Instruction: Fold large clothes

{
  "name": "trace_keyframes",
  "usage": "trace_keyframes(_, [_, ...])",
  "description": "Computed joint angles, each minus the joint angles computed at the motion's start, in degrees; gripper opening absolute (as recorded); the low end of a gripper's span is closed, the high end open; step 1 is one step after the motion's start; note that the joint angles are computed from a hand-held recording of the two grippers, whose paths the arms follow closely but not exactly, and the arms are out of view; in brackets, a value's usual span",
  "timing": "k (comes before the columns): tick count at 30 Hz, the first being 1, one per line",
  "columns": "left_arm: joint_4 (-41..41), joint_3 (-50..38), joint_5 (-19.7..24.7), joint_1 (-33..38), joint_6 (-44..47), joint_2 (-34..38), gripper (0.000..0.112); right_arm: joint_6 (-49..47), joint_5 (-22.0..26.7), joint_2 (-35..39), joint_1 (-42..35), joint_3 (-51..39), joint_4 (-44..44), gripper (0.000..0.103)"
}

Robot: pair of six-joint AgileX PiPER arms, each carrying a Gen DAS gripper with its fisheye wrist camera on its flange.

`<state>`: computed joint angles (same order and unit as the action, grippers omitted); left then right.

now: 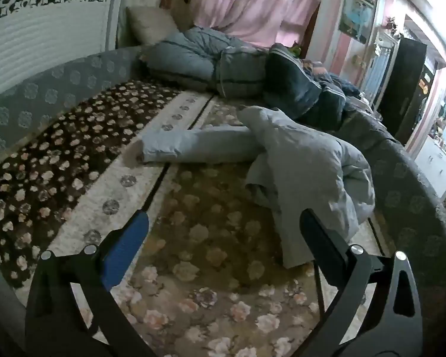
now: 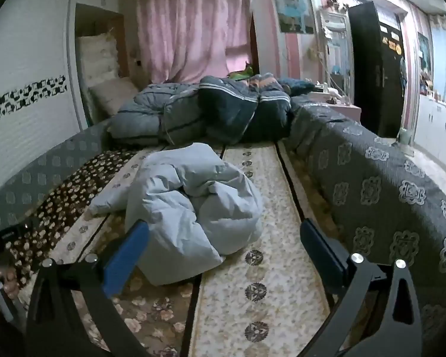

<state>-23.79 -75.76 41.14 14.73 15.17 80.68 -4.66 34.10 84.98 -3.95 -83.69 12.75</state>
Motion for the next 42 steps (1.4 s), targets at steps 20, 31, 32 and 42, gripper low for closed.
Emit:
trace_keyframes(20, [6.43, 0.63, -1.51, -3.14, -4.72, -1.00, 0.100, -2.54, 2.18, 0.45, -2.32, -0.04, 4.49, 0.101])
trace_keyframes(31, [6.37, 0.42, -1.23, -2.99, -4.57, -1.07, 0.100, -2.58, 2.51, 0.23, -2.28, 0.05, 5.00, 0.101])
trace_keyframes(32, [6.32, 0.43, -1.25, -2.92, -4.53, -1.08, 0.100, -2.47, 2.43, 0.21, -2.25, 0.09, 5.00, 0.101])
trace_keyframes(42, [6.46, 0.29, -1.20, -2.97, -5.14, -1.17, 0.100, -2.46, 2.56, 0.25, -2.20, 0.02, 5.12, 0.101])
